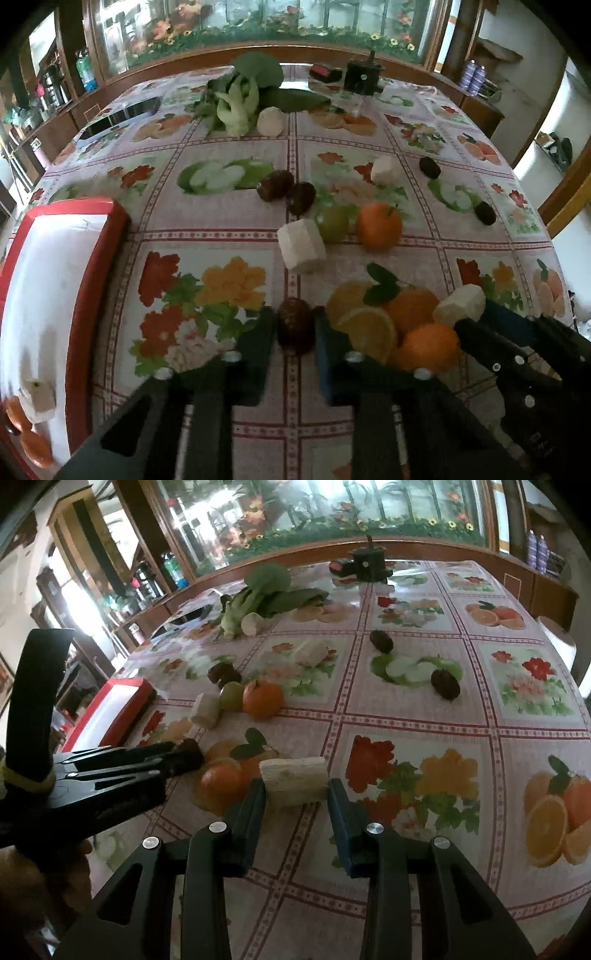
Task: Organize fruits
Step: 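Grasp a brown date with the left gripper while the right gripper holds the banana chunk, then carry the date in the left gripper and banana chunk in the right over the tray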
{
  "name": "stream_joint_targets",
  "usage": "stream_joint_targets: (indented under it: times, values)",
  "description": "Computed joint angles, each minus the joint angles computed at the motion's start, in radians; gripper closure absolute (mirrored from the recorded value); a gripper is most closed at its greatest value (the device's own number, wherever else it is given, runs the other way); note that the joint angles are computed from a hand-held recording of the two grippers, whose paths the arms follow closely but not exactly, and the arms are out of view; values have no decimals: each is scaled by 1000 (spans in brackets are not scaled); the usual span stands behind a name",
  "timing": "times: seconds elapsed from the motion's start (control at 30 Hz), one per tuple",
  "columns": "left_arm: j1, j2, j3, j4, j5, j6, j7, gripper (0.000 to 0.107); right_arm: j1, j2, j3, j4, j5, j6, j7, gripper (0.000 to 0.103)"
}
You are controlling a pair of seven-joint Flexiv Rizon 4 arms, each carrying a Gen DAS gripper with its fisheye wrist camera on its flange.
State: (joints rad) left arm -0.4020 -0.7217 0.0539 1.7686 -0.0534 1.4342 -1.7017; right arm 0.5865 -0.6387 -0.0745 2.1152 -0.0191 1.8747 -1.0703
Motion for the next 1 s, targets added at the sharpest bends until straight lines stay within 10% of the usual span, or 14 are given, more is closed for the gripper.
stream_joint_targets:
  times: [1.0]
  values:
    - [379,184,-419,409,-132,229,227,85,458,109,-317,169,237,4,0,69]
